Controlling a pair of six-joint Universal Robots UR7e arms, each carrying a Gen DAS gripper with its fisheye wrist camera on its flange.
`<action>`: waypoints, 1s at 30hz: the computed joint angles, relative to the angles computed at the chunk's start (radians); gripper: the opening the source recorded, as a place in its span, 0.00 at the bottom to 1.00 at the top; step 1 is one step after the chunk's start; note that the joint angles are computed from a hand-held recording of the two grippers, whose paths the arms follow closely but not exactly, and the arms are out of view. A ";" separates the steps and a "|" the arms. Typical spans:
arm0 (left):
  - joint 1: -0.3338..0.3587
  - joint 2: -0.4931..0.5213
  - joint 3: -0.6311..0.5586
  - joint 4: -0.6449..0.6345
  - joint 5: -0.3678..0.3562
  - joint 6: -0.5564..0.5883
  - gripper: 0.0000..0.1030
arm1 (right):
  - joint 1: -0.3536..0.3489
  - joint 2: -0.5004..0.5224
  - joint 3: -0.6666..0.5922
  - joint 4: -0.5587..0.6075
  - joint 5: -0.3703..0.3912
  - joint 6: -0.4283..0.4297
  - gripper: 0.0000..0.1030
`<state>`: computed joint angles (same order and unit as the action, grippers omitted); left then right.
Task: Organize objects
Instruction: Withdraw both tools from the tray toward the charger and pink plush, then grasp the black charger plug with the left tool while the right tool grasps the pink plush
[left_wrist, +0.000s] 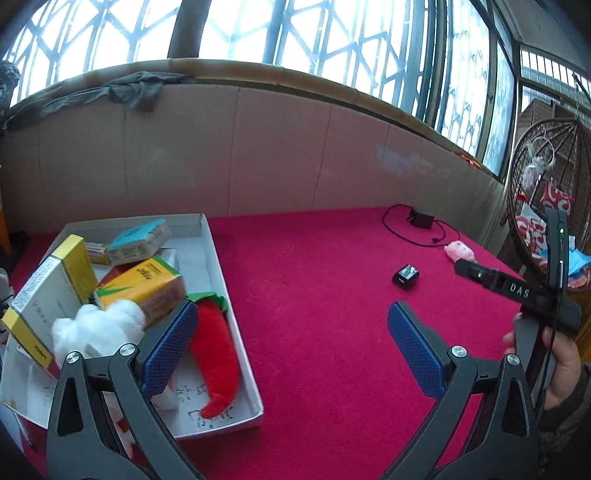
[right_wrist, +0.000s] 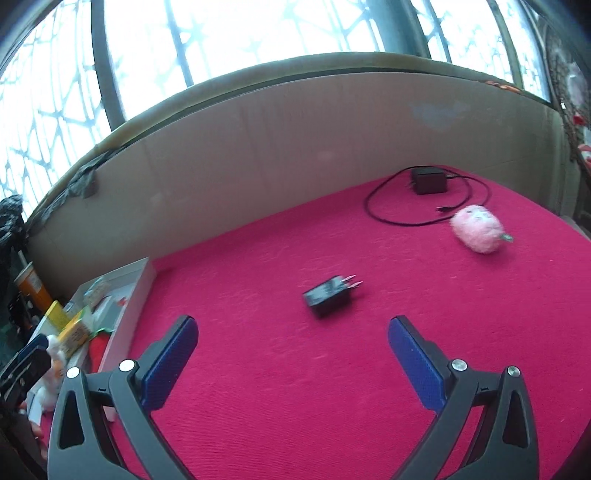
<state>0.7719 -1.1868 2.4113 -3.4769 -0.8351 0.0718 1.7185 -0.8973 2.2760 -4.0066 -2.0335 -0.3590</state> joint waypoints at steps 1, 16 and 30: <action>0.001 0.018 -0.014 0.024 -0.009 -0.005 1.00 | -0.024 -0.026 0.007 -0.011 -0.013 -0.013 1.00; 0.030 0.409 -0.423 0.305 -0.173 0.224 1.00 | -0.281 -0.224 -0.161 0.343 0.027 -0.179 1.00; 0.065 0.540 -0.631 0.460 -0.184 0.251 1.00 | -0.263 -0.107 -0.355 0.546 -0.132 -0.156 0.87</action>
<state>0.8374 -0.6471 1.7804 -3.0172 -1.0188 0.3226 1.4555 -1.0038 1.9211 -3.4605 -2.1659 -0.5146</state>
